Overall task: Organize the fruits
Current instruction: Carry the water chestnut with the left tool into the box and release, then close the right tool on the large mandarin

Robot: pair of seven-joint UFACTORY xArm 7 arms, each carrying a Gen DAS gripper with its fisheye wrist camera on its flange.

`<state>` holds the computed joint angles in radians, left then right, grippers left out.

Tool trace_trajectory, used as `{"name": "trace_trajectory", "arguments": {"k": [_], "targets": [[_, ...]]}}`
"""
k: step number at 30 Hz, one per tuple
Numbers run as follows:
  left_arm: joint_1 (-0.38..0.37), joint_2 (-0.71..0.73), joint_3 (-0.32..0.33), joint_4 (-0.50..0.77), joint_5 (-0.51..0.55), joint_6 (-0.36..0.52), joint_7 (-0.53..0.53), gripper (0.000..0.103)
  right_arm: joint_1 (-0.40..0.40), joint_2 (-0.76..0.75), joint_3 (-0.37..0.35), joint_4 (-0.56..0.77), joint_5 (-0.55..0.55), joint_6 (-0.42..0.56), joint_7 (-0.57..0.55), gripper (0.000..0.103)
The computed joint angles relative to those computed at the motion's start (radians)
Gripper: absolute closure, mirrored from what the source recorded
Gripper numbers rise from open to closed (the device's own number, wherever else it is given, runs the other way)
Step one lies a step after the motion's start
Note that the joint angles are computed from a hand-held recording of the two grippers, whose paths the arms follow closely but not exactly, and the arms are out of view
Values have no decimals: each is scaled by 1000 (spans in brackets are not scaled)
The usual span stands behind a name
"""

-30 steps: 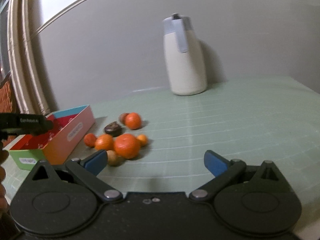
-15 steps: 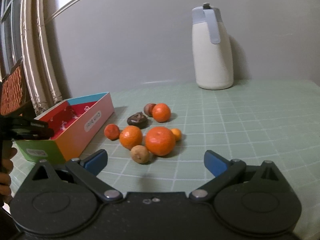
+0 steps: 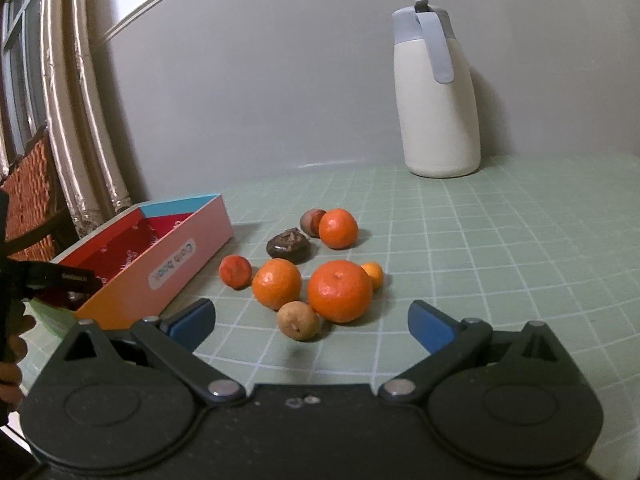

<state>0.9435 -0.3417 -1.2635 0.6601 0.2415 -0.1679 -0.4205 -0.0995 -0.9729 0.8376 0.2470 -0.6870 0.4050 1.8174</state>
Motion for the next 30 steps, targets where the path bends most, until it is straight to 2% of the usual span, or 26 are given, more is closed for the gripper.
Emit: {"name": "trace_trajectory", "arguments": {"k": [2,7,12,15,17,19,20,22,26,28,30], "targets": [[-27,-31,19,-19,-13,-28,-11,28,0,7,1,6,3,22,-4,0],[-100,-41,84,-48,-49,-66,9,28,14,17,12,23,-2,112,7,0],[-286,-13,270,-86,-80,-67,73,27,45,12,-7,18,-38,160,41,0],[-444,-31,426,-135,-100,-72,103,18,60,21,-40,12,-51,159,58,5],[-513,-54,493,-171,-117,-89,121,11,62,23,-63,3,-64,137,76,10],[-562,-81,537,-208,-131,-109,143,9,54,33,-81,1,-74,114,86,16],[-581,-89,555,-223,-138,-115,155,8,49,41,-86,3,-77,106,86,18],[-610,-98,578,-245,-153,-124,180,6,36,57,-93,10,-85,93,89,32],[-603,-113,561,-271,-209,-152,222,2,-3,95,-94,34,-105,72,93,38],[-595,-118,553,-285,-245,-173,237,0,-23,106,-96,43,-118,60,97,46],[-586,-118,548,-292,-282,-183,250,0,-43,121,-98,49,-128,46,105,50]]}}
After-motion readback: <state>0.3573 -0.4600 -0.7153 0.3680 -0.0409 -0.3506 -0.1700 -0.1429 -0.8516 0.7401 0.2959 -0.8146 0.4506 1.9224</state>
